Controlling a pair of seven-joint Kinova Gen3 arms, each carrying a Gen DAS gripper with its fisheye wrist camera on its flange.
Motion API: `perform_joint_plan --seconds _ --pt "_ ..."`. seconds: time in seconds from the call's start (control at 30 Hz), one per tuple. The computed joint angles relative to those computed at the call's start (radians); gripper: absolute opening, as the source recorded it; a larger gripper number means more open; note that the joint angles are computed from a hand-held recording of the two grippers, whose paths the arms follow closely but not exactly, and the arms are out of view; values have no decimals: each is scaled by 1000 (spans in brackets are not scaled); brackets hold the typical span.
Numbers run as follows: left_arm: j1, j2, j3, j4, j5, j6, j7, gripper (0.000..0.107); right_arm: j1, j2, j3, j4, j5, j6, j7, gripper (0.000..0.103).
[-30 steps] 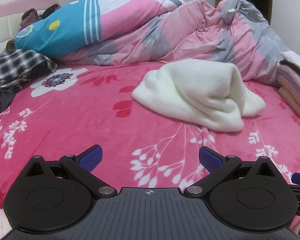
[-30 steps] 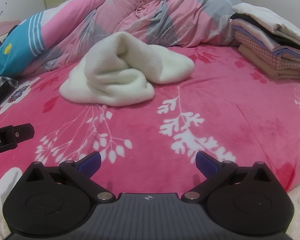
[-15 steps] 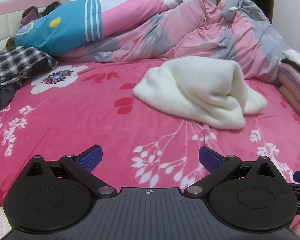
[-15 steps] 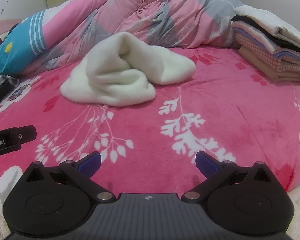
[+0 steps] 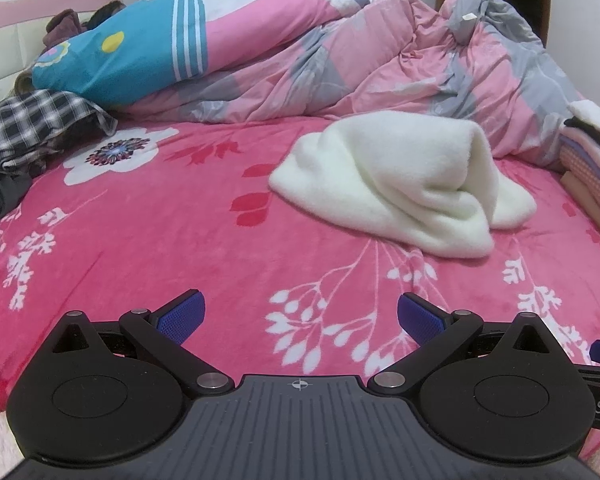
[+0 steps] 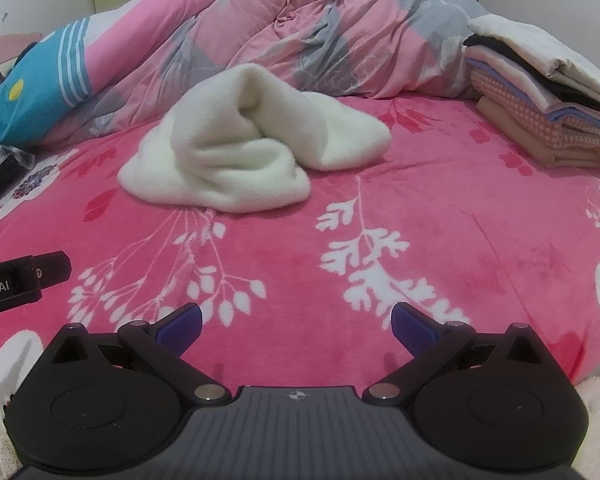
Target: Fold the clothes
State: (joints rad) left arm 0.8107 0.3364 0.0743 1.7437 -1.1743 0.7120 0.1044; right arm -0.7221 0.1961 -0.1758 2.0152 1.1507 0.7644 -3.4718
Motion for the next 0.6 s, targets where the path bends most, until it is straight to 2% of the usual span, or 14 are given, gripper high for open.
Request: perform_joint_plan --seconds 0.6 --pt "-5 6 -5 -5 16 -4 -22 103 -1 9 7 -14 -22 -2 24 103"
